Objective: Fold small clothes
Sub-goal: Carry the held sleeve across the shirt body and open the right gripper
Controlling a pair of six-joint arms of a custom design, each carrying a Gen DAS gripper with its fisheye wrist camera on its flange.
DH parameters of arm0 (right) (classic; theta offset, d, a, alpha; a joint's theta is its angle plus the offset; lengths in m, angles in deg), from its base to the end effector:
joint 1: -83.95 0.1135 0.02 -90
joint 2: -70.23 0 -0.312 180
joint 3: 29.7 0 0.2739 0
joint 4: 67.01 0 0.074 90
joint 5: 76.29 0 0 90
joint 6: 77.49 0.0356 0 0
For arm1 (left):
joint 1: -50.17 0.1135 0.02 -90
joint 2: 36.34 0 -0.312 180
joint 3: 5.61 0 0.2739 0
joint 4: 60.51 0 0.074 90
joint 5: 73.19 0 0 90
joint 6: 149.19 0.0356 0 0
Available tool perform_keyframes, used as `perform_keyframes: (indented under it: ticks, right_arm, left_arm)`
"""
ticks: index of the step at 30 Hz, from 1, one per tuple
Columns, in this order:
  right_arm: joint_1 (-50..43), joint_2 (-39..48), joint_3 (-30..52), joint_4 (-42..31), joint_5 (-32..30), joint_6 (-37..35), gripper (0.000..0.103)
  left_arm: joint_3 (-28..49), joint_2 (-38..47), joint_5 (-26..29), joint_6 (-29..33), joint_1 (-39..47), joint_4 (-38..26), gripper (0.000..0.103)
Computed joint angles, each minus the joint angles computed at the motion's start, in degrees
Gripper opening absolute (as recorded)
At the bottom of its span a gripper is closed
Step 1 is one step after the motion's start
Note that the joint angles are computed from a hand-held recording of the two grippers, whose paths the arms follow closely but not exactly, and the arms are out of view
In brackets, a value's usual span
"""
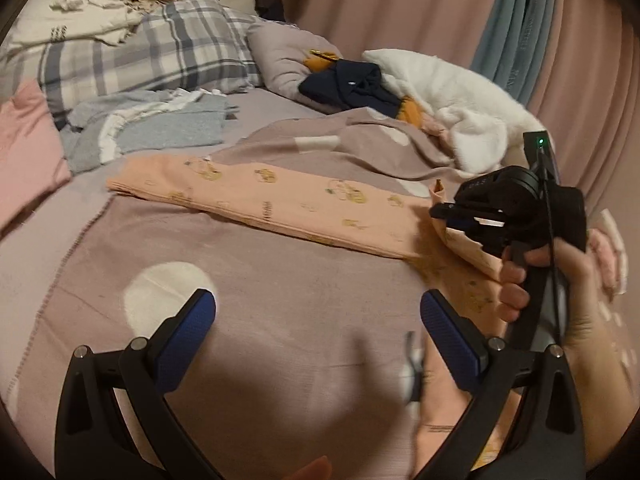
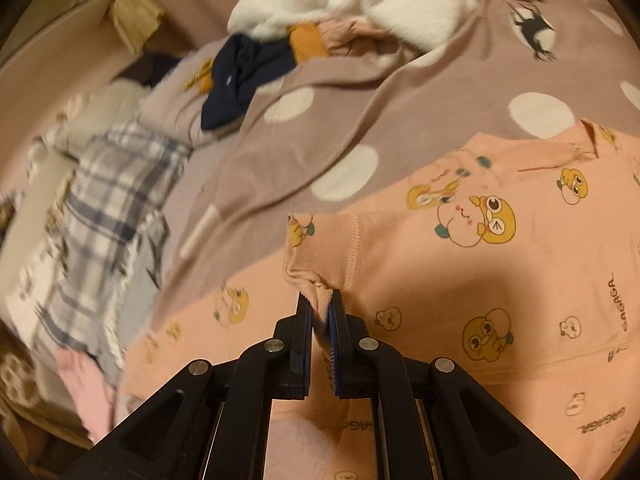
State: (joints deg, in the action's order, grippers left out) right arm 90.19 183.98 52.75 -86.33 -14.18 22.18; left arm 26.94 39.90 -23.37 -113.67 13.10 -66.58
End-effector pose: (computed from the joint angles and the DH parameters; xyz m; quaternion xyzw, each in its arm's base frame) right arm 0.4422 0.0651 0.1753 -0.0538 0.9158 0.2700 0.2925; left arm 0.1808 -0.1078 0.1501 -0.2503 0.8538 -0.0065 0.4565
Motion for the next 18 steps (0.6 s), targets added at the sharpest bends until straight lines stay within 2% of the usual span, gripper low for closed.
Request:
perform_keyframes:
  ticks: [2,5,7,9,12,14,15,16,17,18]
  right_arm:
    - [0.00,0.54,0.50,-1.88,-0.29,-0.56,0.014]
    - [-0.37,1.27,0.95,-3.68,-1.85,-0.40,0.018]
    - [-0.87,1.87,1.46,-4.66,-5.82,0.54,0.021]
    - [-1.29,2.41,2.11,-6.29,-12.36,1.30,0.021]
    - [0.01,0.16,0.89,-7.87,-12.49,-0.05,0.021]
    - [0.11,-2.68,-1.68,-7.29,-12.96,-1.57,0.022]
    - [-0.23,-5.05,-3.75,-7.12,-13.17,-2.83,0.027]
    - [-0.60,-6.98,-5.26,-7.46,-12.82,-4.09,0.043]
    - [-1.09,-9.50,-7.21,-7.99,-12.04,-5.86,0.053]
    - [-1.79,-12.83,-10.21,-7.36,-10.64,-7.65,0.069]
  left_arm:
    - [0.12,-0.05,-0.64,-0.65,0.00,-1.37,0.102]
    - [-1.31,-1.46,1.88,-0.18,1.52,0.08,0.102]
    - [-1.91,-1.95,3.50,0.54,2.90,0.93,0.102]
    - [-1.86,-1.84,2.98,0.02,3.52,0.15,0.102]
    - [-1.68,-1.30,1.63,-0.67,4.15,-0.96,0.102]
    - [-2.14,-1.22,3.55,-0.40,5.66,-0.05,0.102]
    - [-2.74,-1.45,5.34,-0.02,6.83,1.06,0.102]
    - [-3.31,-1.70,6.90,0.47,8.01,2.04,0.102]
    - [-3.78,-1.74,8.58,0.79,9.18,2.96,0.102]
    - [-4.37,-1.65,10.62,0.98,10.62,4.12,0.102]
